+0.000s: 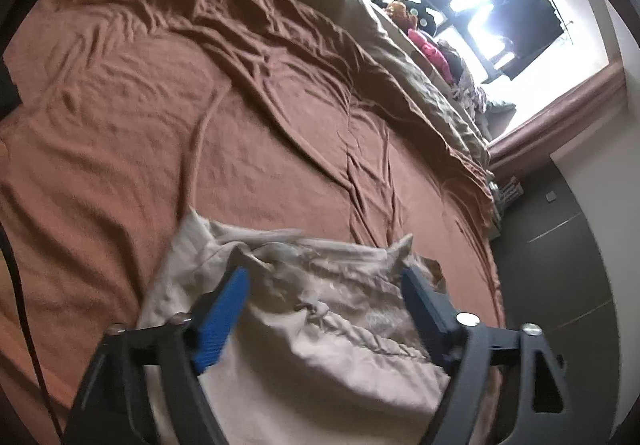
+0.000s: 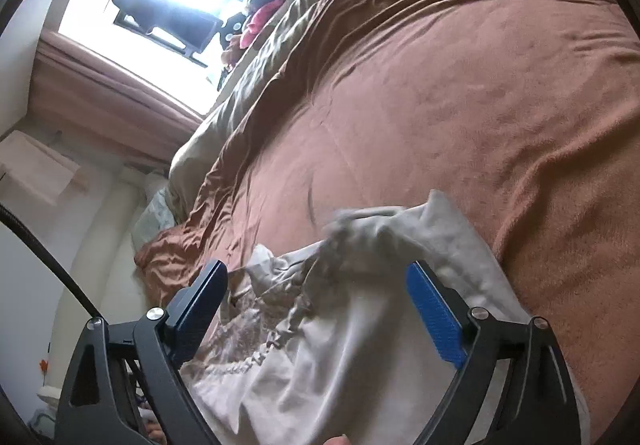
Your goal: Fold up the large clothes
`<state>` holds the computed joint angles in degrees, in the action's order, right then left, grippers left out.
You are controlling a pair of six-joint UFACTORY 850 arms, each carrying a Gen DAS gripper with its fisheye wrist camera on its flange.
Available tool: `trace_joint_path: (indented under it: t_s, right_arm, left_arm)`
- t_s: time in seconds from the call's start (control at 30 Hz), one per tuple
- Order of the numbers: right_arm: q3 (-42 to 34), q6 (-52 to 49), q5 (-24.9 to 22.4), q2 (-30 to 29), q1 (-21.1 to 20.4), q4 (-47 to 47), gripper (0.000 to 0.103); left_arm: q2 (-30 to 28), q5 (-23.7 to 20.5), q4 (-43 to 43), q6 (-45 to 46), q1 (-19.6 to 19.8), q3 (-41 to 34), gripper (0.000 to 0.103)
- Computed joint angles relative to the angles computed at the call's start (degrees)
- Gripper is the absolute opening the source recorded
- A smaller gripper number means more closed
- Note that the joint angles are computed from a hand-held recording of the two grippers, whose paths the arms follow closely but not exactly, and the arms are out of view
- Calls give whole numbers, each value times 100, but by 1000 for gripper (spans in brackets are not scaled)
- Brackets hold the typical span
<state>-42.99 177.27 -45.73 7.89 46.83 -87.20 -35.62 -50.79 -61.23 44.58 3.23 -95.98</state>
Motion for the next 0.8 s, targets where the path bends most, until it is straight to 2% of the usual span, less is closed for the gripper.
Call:
trace_joint_path:
  t_s: [0.13,0.27,0.47,0.5,0.63,0.73,0.8]
  right_arm:
    - [-576,-1348,-74,-199,136,755,91]
    - [-1407,-3237,126,-642,86,1771,90]
    - [-2631,-5713,-36,-1409,-59,3273,89]
    - [-2837,-6143,-27,-1545,-108,3580,88]
    - [-3305,-7507,284,-1947,-363,4680,70]
    - [-3706,-8452,270,-2331,-542,5308,69]
    - [-3856,-8980,140,-2538,-599,5617,66]
  left_arm:
    - [270,413,68,344,-82,276,85]
    - [396,605,690,415,-293,412,85]
    - [386,744,1792,228,-668,513,82]
    - [363,736,1953,192,-726,521,82]
    - [242,721,2510,-47,-933,508,78]
    - [162,830,2935,-118,-1085,522,77]
    - [161,1073,3288,-127,-1219,619,72]
